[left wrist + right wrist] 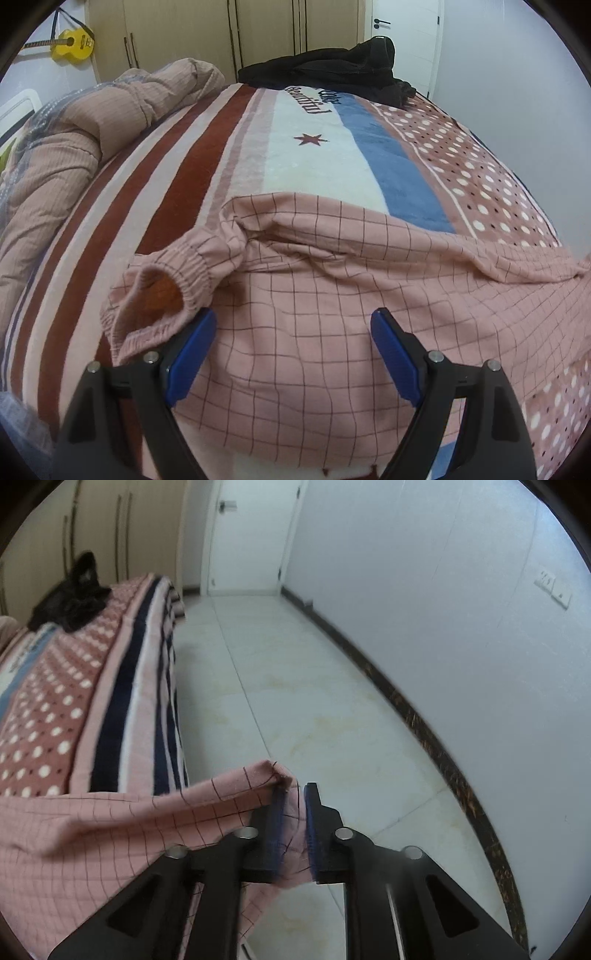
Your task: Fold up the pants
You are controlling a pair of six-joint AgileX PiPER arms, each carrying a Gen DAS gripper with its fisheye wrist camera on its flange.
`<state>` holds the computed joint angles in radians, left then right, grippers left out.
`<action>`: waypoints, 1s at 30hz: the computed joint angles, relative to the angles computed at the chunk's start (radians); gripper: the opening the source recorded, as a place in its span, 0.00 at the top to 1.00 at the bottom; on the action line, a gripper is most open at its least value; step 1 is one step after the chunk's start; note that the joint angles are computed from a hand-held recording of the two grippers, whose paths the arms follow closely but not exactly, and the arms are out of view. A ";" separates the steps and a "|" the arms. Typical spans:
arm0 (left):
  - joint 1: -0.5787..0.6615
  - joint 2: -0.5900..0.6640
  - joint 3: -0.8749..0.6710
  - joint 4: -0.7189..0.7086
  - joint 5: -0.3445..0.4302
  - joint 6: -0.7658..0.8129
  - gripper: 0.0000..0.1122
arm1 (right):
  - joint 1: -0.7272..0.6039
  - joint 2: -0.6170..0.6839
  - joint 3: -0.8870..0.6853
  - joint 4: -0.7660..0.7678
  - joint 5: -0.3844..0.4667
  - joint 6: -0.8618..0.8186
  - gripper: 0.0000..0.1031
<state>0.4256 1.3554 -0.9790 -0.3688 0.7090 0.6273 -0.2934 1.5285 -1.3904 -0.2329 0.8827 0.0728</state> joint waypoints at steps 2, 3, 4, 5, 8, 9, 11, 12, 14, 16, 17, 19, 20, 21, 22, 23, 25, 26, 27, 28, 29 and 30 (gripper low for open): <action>0.013 -0.006 -0.001 -0.039 0.016 0.042 0.26 | 0.035 -0.061 0.081 0.013 -0.077 0.009 0.44; 0.022 -0.018 0.003 -0.066 0.022 0.071 0.26 | 0.056 -0.101 0.122 0.033 -0.099 -0.007 0.44; 0.030 -0.027 0.004 -0.093 0.033 0.098 0.26 | 0.077 -0.134 0.151 0.076 -0.107 -0.042 0.44; 0.034 -0.032 0.003 -0.110 0.042 0.112 0.26 | 0.094 -0.159 0.169 0.127 -0.103 -0.088 0.47; 0.035 -0.013 -0.025 -0.165 0.124 0.145 0.26 | 0.199 -0.236 0.207 0.306 -0.039 -0.233 0.63; 0.023 -0.010 -0.027 -0.164 0.125 0.139 0.26 | 0.231 -0.248 0.214 0.348 -0.024 -0.257 0.69; 0.004 -0.007 -0.024 -0.172 0.125 0.138 0.26 | 0.328 -0.261 0.233 0.406 -0.011 -0.266 0.76; -0.001 0.003 -0.028 -0.189 0.135 0.146 0.26 | 0.377 -0.254 0.233 0.420 -0.011 -0.256 0.78; -0.013 0.046 -0.055 -0.214 0.181 0.157 0.26 | 0.494 -0.219 0.243 0.428 -0.042 -0.218 0.80; -0.067 0.084 -0.073 -0.162 0.147 0.111 0.26 | 0.624 -0.157 0.240 0.383 -0.079 -0.149 0.85; -0.085 0.094 -0.077 -0.136 0.125 0.091 0.26 | 0.658 -0.119 0.228 0.381 -0.091 -0.136 0.87; -0.109 0.138 -0.103 -0.095 0.088 0.055 0.26 | 0.684 -0.040 0.196 0.376 -0.101 -0.107 0.87; -0.112 0.159 -0.119 -0.088 0.079 0.047 0.26 | 0.682 -0.008 0.182 0.366 -0.113 -0.101 0.87; -0.119 0.184 -0.138 -0.066 0.062 0.021 0.26 | 0.690 0.019 0.168 0.340 -0.129 -0.073 0.88; -0.123 0.203 -0.153 -0.040 0.033 -0.007 0.26 | 0.687 0.046 0.149 0.320 -0.145 -0.043 0.90; -0.122 0.217 -0.165 -0.032 0.011 -0.020 0.26 | 0.675 0.085 0.112 0.320 -0.153 -0.027 0.90; -0.108 0.247 -0.197 -0.031 -0.027 -0.059 0.26 | 0.677 0.131 0.066 0.242 -0.173 0.072 0.90; -0.100 0.255 -0.209 -0.018 -0.041 -0.087 0.26 | 0.673 0.136 0.060 0.201 -0.178 0.104 0.90; -0.095 0.265 -0.225 0.004 -0.054 -0.123 0.26 | 0.672 0.152 0.041 0.161 -0.177 0.149 0.90; -0.085 0.270 -0.239 0.010 -0.054 -0.130 0.26 | 0.665 0.163 0.024 0.146 -0.168 0.171 0.90; -0.062 0.267 -0.249 -0.009 -0.034 -0.102 0.26 | 0.659 0.165 0.014 0.140 -0.163 0.181 0.90; -0.044 0.259 -0.249 -0.031 -0.018 -0.077 0.26 | 0.656 0.159 0.014 0.143 -0.166 0.183 0.87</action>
<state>0.3816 1.6147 -1.2284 -0.3997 0.6905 0.5498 0.3623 1.6875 -1.3762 -0.0904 0.7167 0.2559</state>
